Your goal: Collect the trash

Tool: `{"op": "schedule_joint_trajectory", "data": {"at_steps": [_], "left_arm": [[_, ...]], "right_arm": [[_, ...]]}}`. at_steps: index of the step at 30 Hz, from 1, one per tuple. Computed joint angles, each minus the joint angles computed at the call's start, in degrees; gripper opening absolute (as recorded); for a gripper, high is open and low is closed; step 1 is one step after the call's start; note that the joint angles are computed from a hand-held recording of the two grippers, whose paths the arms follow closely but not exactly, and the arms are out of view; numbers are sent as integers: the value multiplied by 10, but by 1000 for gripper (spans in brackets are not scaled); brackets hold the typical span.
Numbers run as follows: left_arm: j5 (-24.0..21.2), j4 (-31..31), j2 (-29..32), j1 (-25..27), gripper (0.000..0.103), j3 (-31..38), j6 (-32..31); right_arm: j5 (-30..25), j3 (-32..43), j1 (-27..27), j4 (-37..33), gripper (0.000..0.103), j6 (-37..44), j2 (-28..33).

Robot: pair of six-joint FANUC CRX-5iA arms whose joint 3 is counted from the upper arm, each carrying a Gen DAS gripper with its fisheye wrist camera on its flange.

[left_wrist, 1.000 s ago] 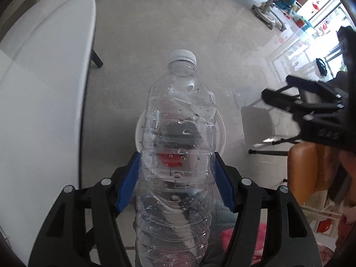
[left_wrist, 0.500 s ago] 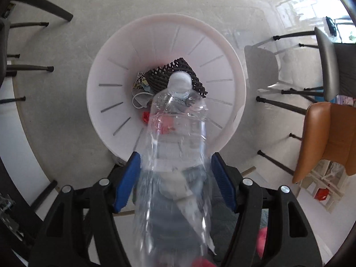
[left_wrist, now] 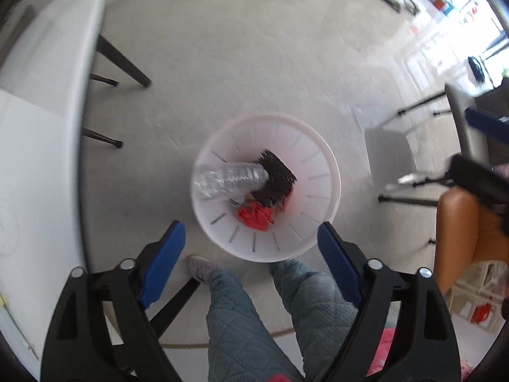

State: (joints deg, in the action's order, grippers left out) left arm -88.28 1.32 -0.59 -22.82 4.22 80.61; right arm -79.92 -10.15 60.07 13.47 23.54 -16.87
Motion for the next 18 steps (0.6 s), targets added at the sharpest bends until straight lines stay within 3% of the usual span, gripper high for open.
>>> {"op": "schedule_joint_trajectory", "data": {"at_steps": [7, 11, 14, 18], "left_arm": [[-8, -50, -100, 43, 95, 35, 16], [-5, -46, -146, 100, 95, 33, -7], [3, -14, -185, 178, 95, 17, -41], [3, 60, -231, 335, 95, -8, -126]], "right_arm": [[-11, 51, 10, -29, 96, 59, 59], [-23, 104, 31, -22, 101, 55, 104], [-27, 156, 55, 4, 101, 58, 145], [-29, 249, 93, 53, 101, 65, 212]]}}
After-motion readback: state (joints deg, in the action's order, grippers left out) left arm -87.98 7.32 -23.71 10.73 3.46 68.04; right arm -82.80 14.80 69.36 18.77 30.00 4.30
